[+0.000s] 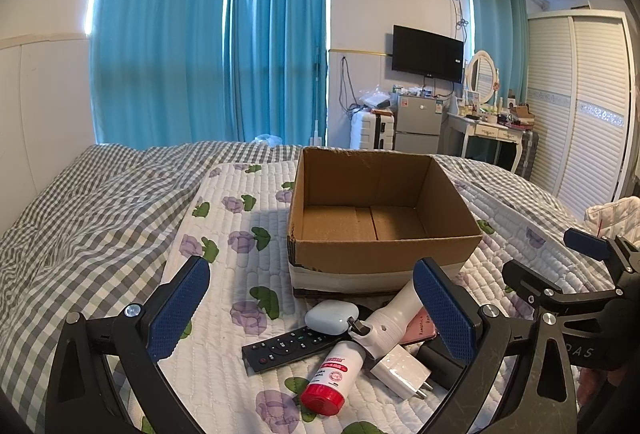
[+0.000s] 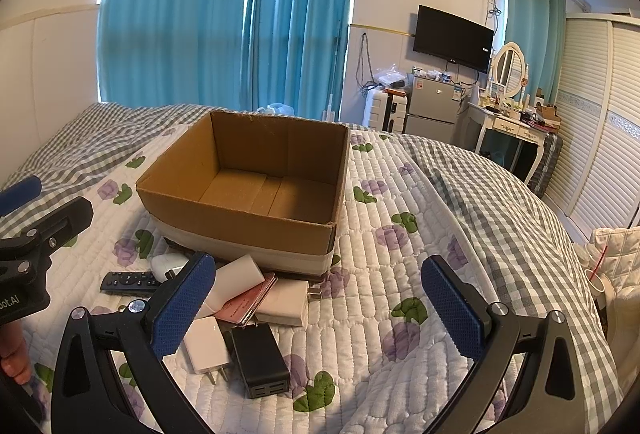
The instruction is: Organize rigid objects
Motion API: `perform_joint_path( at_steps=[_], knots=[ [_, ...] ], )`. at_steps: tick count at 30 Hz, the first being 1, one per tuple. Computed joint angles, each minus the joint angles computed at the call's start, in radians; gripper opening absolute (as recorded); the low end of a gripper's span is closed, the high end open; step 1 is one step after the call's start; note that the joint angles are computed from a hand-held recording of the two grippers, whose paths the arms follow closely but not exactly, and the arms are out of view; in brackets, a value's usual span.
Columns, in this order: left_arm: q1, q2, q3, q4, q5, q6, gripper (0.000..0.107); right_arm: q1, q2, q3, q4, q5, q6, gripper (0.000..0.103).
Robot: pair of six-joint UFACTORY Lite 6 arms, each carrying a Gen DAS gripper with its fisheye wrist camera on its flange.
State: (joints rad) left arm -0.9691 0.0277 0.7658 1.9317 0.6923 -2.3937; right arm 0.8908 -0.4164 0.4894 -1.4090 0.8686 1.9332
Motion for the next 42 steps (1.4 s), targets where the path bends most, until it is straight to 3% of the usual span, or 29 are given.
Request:
perform_joint_path(
  at_steps=[7, 15, 20, 24, 31, 34, 36, 38, 42],
  knots=[
    [0.0, 0.009, 0.008, -0.003, -0.012, 0.007, 0.103, -0.023, 0.009, 0.008, 0.007, -0.05, -0.033, 0.103],
    [0.029, 0.112, 0.084, -0.118, -0.119, 0.146, 0.103, -0.174, 0.19, 0.085, 0.133, -0.273, -0.213, 0.102],
    [0.04, 0.186, 0.129, -0.245, -0.163, 0.267, 0.103, -0.227, 0.301, 0.119, 0.194, -0.38, -0.312, 0.083],
    [0.059, 0.232, 0.164, -0.341, -0.217, 0.375, 0.103, -0.257, 0.354, 0.134, 0.3, -0.475, -0.448, 0.077],
    [0.091, 0.311, 0.214, -0.529, -0.307, 0.587, 0.103, -0.324, 0.471, 0.172, 0.462, -0.575, -0.622, 0.058],
    [0.125, 0.373, 0.261, -0.701, -0.365, 0.768, 0.089, -0.33, 0.447, 0.15, 0.495, -0.615, -0.659, 0.044],
    [0.135, 0.418, 0.301, -0.846, -0.368, 0.916, 0.07, -0.314, 0.437, 0.137, 0.443, -0.605, -0.6, 0.043],
    [0.138, 0.448, 0.33, -0.956, -0.377, 1.037, 0.057, -0.31, 0.42, 0.121, 0.431, -0.606, -0.579, 0.042],
    [0.119, 0.495, 0.393, -1.081, -0.35, 1.205, 0.054, -0.314, 0.394, 0.1, 0.45, -0.616, -0.59, 0.042]
  ],
)
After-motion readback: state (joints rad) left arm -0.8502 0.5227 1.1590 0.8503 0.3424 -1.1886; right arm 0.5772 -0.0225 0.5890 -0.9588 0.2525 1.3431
